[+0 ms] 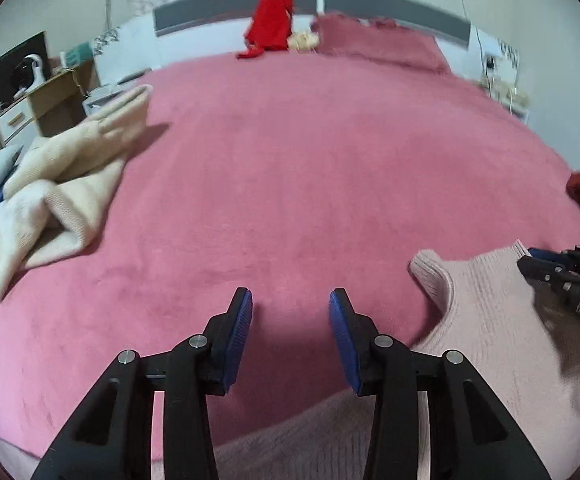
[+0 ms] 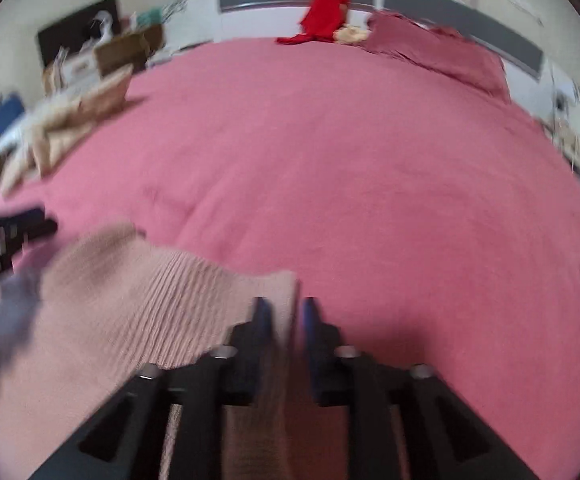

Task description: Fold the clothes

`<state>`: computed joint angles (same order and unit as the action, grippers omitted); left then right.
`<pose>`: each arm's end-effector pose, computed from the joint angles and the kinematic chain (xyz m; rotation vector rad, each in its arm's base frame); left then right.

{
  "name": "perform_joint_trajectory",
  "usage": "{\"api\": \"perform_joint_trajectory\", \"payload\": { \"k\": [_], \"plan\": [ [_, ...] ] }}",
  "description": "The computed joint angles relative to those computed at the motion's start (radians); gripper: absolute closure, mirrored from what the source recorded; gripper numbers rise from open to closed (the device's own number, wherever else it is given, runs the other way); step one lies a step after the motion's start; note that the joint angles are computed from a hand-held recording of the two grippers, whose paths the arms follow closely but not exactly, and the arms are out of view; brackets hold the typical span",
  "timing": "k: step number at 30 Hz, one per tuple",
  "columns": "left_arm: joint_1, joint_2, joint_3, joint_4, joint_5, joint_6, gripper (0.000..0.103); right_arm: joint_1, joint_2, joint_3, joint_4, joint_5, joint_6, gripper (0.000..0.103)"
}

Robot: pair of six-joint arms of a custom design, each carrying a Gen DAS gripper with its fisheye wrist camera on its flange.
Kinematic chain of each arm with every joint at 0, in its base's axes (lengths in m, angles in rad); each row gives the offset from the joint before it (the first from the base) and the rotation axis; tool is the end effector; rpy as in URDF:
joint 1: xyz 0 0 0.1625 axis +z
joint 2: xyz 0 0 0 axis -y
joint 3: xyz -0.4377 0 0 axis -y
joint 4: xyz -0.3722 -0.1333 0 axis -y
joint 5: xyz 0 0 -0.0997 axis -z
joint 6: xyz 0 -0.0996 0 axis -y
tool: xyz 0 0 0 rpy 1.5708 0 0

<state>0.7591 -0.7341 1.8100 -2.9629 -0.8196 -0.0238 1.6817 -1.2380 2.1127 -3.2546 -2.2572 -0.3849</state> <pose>-0.3106 -0.5721 0.0900 0.8059 2.3439 -0.7562 0.1258 -0.4953 0.3096 0.2169 -2.2503 0.8388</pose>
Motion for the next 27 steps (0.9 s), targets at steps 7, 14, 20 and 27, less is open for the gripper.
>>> {"api": "perform_joint_trajectory", "payload": {
  "k": [7, 14, 20, 27],
  "plan": [
    [-0.079, -0.022, 0.138, -0.290, -0.171, 0.185, 0.034, 0.018, -0.154, 0.152, 0.030, 0.255, 0.076, 0.077],
    [-0.098, 0.127, 0.035, -0.080, -0.001, 0.254, 0.028, 0.022, 0.003, 0.129, -0.028, 0.161, -0.036, 0.081],
    [0.001, 0.131, -0.105, 0.120, -0.010, -0.011, 0.000, 0.015, 0.127, 0.005, -0.115, 0.062, -0.054, 0.082],
    [-0.009, 0.045, -0.015, -0.048, -0.022, 0.017, 0.000, 0.063, 0.023, 0.054, -0.130, 0.062, 0.018, 0.080]
  ]
}}
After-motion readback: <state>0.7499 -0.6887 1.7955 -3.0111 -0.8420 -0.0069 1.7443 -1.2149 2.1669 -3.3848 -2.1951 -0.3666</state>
